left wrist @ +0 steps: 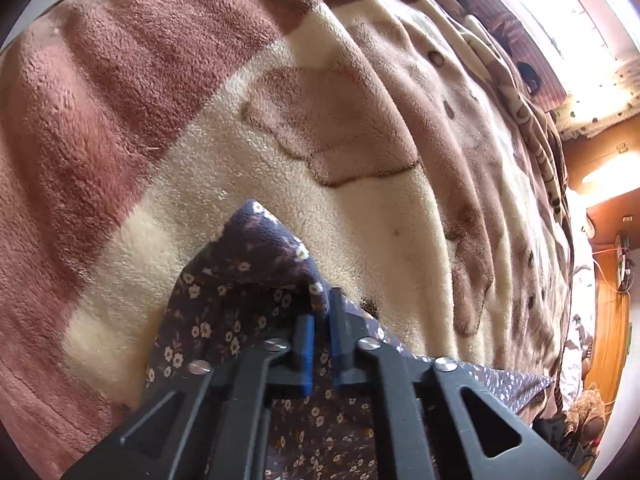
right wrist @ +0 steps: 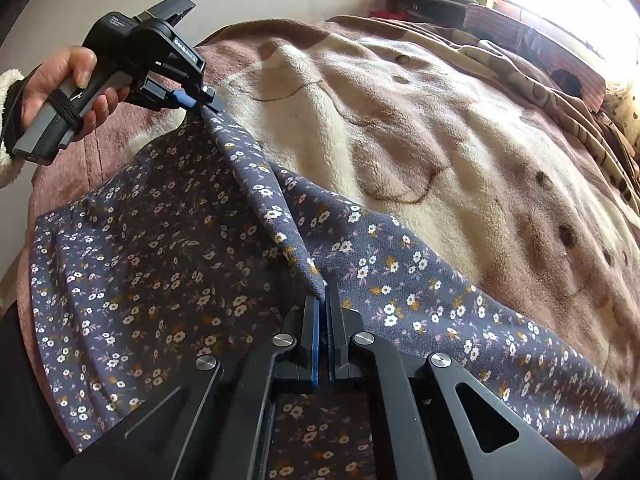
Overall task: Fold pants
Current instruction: 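Lift the waistband with both grippers and fold it over toward the pant legs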
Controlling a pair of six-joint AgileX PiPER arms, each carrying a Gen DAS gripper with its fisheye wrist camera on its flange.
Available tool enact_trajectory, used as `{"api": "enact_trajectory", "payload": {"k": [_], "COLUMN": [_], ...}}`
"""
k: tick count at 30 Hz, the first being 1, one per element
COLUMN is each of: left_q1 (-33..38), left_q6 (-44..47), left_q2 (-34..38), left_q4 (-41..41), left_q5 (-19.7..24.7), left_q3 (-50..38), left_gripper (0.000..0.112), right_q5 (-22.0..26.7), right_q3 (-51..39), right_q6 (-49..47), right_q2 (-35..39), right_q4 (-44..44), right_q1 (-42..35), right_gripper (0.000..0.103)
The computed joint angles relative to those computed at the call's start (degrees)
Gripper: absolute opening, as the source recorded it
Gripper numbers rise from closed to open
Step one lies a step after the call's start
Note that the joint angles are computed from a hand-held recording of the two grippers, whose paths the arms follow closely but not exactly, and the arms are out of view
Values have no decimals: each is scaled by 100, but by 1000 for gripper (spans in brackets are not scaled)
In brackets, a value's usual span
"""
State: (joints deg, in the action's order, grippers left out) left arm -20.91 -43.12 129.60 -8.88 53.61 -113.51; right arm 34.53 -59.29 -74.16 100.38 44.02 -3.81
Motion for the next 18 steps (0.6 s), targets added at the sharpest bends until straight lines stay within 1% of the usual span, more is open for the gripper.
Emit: {"api": "enact_trajectory", "payload": {"k": [1,4,6,8,11,15,18], "left_q1": [-17,-81,-51,-43,-99,-244,-455], "left_q6": [-2,20,144,144,-18,-263,-693], "left_q2": [-106,-737,-1263,-1691,-2210,-2807,-3284], "left_q4": [27,187,-35,-122,88,411,835], "left_q5": [-101,-761,-1378,-1805,-2057,-2190,-2295], "left_q3": [125,870,1533,2036,2534,3082,3539], "left_gripper": [2,2,2,2,2,2,2], "right_q5": [-16,-37,6,140,245,367,425], "right_q3": [4,-2,-22,-102,-133,36,209], "right_q6": [6,37,85,241,457,479,557], "right_q2": [-28,-194,-318,-440,-676,-1135,-1506], "right_q4": [-16,38,83,91,39,47,-36], "right_q1": [5,-28,-67,-123,-145,-169,-163], "right_gripper": [2,2,2,2,2,2,2]}}
